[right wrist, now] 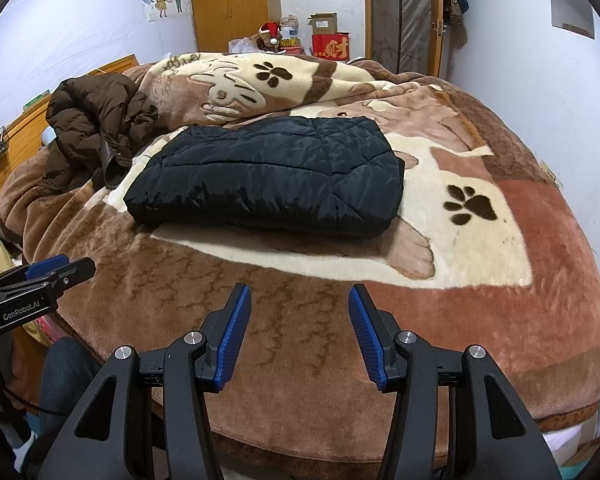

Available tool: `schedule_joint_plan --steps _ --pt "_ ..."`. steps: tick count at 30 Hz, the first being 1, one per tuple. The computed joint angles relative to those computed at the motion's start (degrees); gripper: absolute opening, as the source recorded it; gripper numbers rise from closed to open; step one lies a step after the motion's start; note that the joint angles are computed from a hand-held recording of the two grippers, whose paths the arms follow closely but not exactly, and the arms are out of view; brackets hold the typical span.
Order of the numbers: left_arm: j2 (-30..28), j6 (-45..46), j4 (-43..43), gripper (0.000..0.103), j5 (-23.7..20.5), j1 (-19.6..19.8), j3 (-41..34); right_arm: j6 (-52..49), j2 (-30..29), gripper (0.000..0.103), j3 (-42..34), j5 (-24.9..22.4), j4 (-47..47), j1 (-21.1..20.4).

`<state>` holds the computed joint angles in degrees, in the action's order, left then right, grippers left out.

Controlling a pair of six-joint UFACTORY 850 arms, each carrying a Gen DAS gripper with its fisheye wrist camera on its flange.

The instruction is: Fold large clothes

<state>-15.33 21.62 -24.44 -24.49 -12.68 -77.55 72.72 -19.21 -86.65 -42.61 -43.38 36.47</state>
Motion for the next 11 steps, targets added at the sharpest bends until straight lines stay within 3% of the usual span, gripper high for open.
schedule_joint_plan --steps 11 --pt "0.5 0.2 0.2 0.068 1.4 -0.3 0.7 0.2 0.3 0.051 0.8 0.5 -0.1 0.0"
